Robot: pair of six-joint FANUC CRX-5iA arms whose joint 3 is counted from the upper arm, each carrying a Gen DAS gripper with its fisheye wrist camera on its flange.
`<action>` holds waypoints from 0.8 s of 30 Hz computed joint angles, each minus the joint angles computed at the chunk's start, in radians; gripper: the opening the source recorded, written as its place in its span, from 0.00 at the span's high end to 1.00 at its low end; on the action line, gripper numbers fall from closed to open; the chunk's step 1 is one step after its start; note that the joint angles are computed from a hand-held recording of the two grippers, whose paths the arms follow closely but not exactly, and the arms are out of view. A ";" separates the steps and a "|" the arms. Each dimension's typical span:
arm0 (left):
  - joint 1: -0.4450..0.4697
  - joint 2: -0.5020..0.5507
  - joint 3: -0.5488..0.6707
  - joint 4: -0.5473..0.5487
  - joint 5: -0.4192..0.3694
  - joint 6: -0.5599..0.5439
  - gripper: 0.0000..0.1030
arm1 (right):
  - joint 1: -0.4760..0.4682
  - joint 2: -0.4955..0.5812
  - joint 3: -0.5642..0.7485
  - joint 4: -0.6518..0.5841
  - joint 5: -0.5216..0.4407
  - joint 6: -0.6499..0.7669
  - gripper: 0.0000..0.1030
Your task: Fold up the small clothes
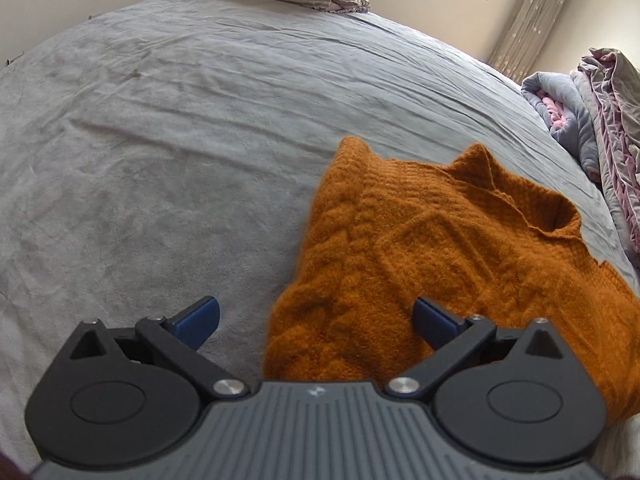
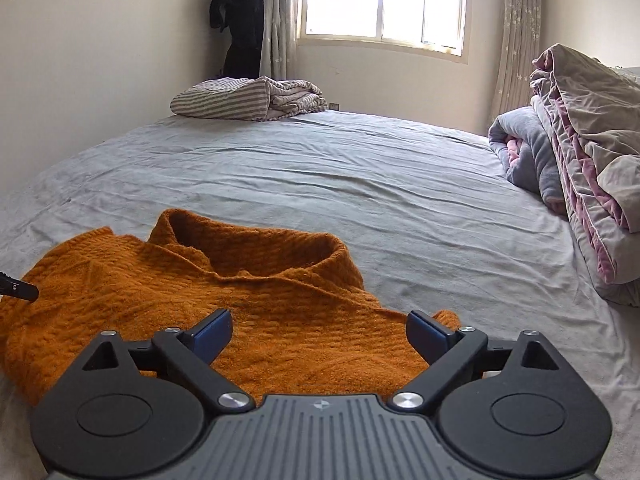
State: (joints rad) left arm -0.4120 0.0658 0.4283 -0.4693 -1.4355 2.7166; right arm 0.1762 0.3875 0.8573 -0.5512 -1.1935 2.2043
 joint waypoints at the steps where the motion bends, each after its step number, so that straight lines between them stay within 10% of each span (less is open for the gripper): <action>1: 0.017 -0.014 -0.027 0.033 0.035 0.007 0.01 | -0.002 -0.011 -0.017 -0.014 0.008 0.002 0.05; 10: 0.164 -0.170 -0.349 0.271 0.462 0.057 0.03 | 0.007 -0.064 -0.117 -0.052 0.008 0.098 0.05; 16: 0.250 -0.258 -0.632 0.585 0.888 -0.051 0.08 | 0.018 -0.075 -0.148 -0.056 -0.004 0.102 0.05; 21: 0.239 -0.242 -0.613 0.545 0.869 0.029 0.54 | 0.019 -0.079 -0.157 -0.081 -0.009 0.070 0.06; 24: 0.226 -0.248 -0.617 0.495 0.899 0.112 0.63 | 0.025 -0.084 -0.171 -0.073 0.004 0.050 0.08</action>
